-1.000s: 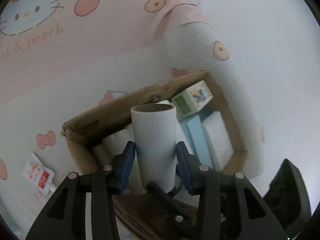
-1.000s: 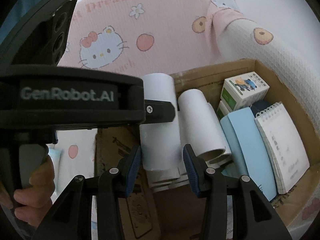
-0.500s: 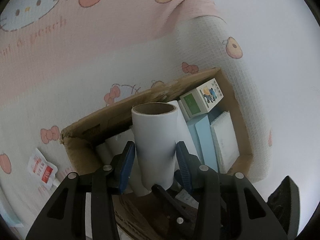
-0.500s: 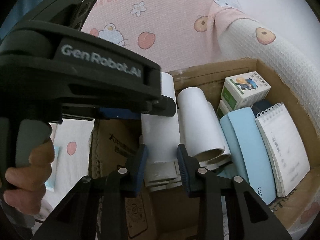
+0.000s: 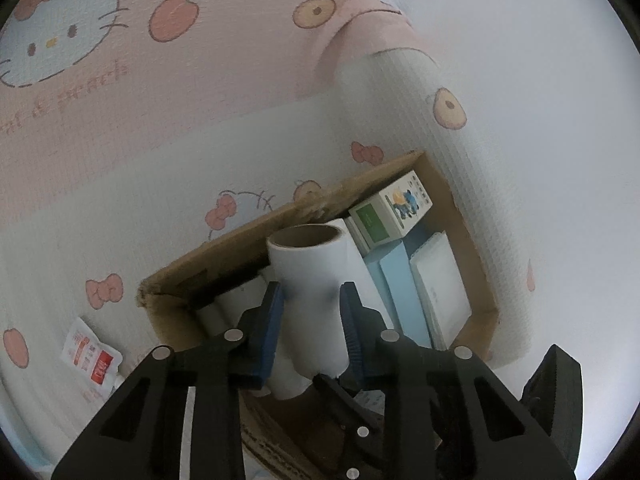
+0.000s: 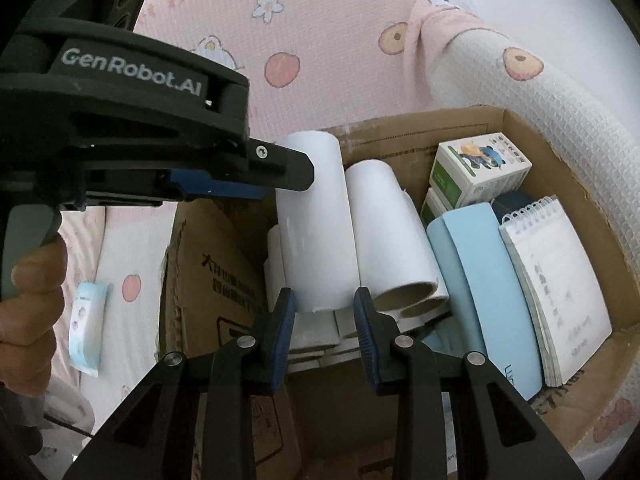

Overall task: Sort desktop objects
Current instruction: 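Lower the roll beside the other rolls in the box and open both grippers, then withdraw both tools from the box toward the blue wet-wipes pack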

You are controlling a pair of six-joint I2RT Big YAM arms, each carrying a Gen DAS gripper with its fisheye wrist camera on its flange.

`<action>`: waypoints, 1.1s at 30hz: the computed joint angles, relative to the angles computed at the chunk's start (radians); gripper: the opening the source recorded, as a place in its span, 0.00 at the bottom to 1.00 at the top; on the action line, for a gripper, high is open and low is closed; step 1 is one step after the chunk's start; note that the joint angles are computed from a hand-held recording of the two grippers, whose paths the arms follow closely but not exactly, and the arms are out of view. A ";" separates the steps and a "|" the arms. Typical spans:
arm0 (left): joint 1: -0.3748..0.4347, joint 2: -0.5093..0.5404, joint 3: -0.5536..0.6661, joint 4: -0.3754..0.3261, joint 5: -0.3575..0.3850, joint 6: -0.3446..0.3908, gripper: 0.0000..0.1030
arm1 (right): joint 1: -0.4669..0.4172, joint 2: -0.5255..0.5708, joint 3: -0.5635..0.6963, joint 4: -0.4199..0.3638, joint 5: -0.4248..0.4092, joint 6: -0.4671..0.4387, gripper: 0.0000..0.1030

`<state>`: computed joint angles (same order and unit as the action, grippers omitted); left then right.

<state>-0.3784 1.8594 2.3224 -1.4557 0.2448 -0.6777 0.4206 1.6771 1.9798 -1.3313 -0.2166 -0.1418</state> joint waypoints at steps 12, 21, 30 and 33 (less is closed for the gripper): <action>-0.024 0.038 0.045 -0.079 -0.068 0.054 0.30 | -0.021 0.004 0.018 -0.032 -0.024 -0.021 0.27; -0.014 -0.054 -0.073 0.059 -0.080 0.053 0.30 | -0.042 0.004 0.055 -0.051 -0.019 -0.006 0.27; 0.009 -0.358 -0.492 0.478 -0.130 0.028 0.43 | -0.045 -0.089 0.022 -0.029 0.015 -0.027 0.27; 0.013 -0.426 -0.570 0.494 -0.162 0.035 0.49 | -0.025 -0.087 0.063 -0.074 0.053 -0.016 0.27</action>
<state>-0.3658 1.4331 1.7519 -0.9620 0.0832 -0.6424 0.3955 1.5896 2.0432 -1.4053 -0.1634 -0.1582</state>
